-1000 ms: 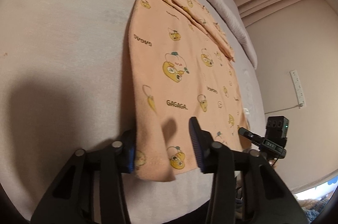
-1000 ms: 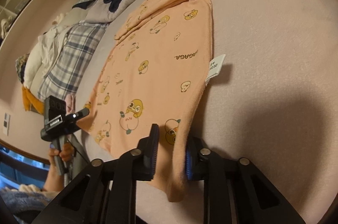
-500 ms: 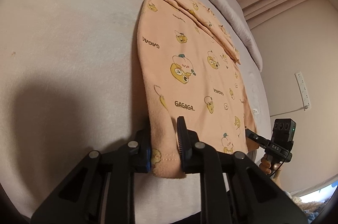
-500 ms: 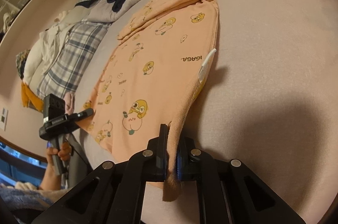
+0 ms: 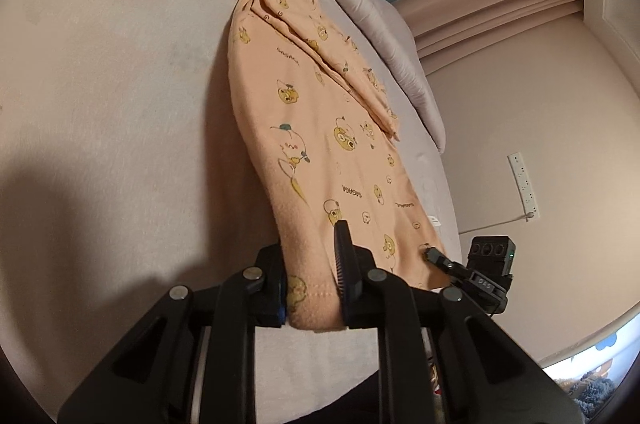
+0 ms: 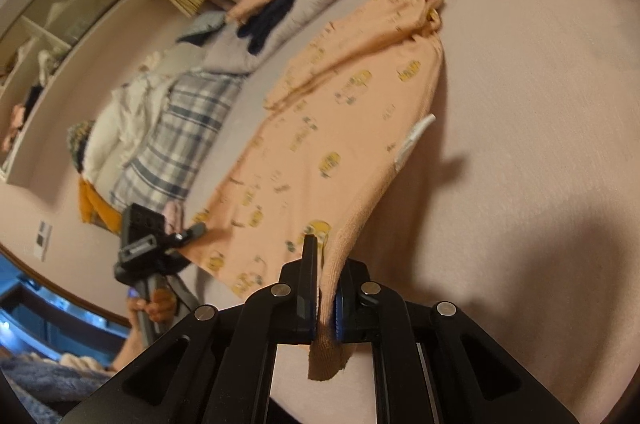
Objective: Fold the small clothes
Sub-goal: 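Grasp the hem corners with both tools, then lift the hem with both tools and fold it toward the collar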
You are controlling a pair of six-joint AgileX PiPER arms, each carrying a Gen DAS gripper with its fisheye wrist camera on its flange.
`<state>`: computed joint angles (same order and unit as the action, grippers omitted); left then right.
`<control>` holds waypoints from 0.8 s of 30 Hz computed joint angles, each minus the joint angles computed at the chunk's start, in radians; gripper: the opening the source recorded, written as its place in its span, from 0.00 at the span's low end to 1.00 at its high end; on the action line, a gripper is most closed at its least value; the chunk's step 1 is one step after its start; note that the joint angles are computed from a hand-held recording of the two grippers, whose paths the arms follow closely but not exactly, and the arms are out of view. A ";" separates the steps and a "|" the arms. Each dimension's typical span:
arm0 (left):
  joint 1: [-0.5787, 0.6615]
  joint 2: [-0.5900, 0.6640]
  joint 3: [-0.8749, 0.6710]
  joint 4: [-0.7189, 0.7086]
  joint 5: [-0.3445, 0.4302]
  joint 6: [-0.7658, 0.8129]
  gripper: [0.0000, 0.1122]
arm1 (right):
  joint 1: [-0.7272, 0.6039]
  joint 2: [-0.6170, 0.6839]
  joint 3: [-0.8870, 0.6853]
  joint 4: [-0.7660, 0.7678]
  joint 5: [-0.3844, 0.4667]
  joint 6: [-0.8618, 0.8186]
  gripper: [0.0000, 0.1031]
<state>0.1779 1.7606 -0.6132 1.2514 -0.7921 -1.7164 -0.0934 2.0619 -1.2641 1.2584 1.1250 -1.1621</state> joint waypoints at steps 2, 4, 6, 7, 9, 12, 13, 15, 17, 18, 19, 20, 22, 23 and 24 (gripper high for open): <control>-0.004 0.004 -0.005 -0.002 0.001 -0.001 0.14 | 0.000 -0.005 0.006 0.020 0.007 -0.015 0.10; -0.007 0.006 0.000 -0.016 -0.008 0.013 0.14 | 0.001 -0.006 0.010 0.037 0.010 -0.031 0.10; -0.008 0.009 0.004 -0.031 -0.017 0.028 0.14 | -0.001 -0.004 0.009 0.048 0.017 -0.041 0.10; -0.006 0.009 0.005 -0.033 -0.022 0.033 0.14 | 0.000 -0.004 0.010 0.054 0.020 -0.045 0.10; 0.005 0.009 0.018 -0.041 -0.043 0.054 0.14 | 0.001 -0.004 0.012 0.070 0.025 -0.057 0.10; 0.018 0.010 0.028 -0.055 -0.070 0.078 0.14 | 0.000 -0.001 0.011 0.080 0.032 -0.067 0.10; 0.019 0.010 0.026 -0.057 -0.074 0.079 0.14 | 0.003 -0.001 0.011 0.084 0.033 -0.069 0.10; 0.019 0.005 0.026 -0.060 -0.074 0.079 0.14 | -0.003 0.008 0.001 0.084 0.043 -0.073 0.10; 0.016 0.001 0.022 -0.059 -0.070 0.073 0.14 | -0.003 0.010 0.000 0.092 0.048 -0.077 0.10; 0.012 0.003 0.020 -0.064 -0.069 0.076 0.14 | -0.004 0.012 0.000 0.096 0.052 -0.079 0.10; 0.012 0.003 0.021 -0.065 -0.071 0.078 0.14 | -0.007 0.015 -0.003 0.101 0.058 -0.082 0.10; 0.014 0.003 0.018 -0.063 -0.069 0.077 0.14 | -0.009 0.017 -0.004 0.105 0.063 -0.083 0.10; 0.013 0.001 0.017 -0.064 -0.066 0.077 0.14 | -0.012 0.024 -0.004 0.119 0.075 -0.088 0.10; 0.014 0.000 0.018 -0.065 -0.064 0.080 0.14 | -0.014 0.025 -0.003 0.125 0.079 -0.091 0.10; 0.014 -0.002 0.019 -0.065 -0.063 0.081 0.14 | -0.014 0.025 -0.003 0.127 0.080 -0.091 0.10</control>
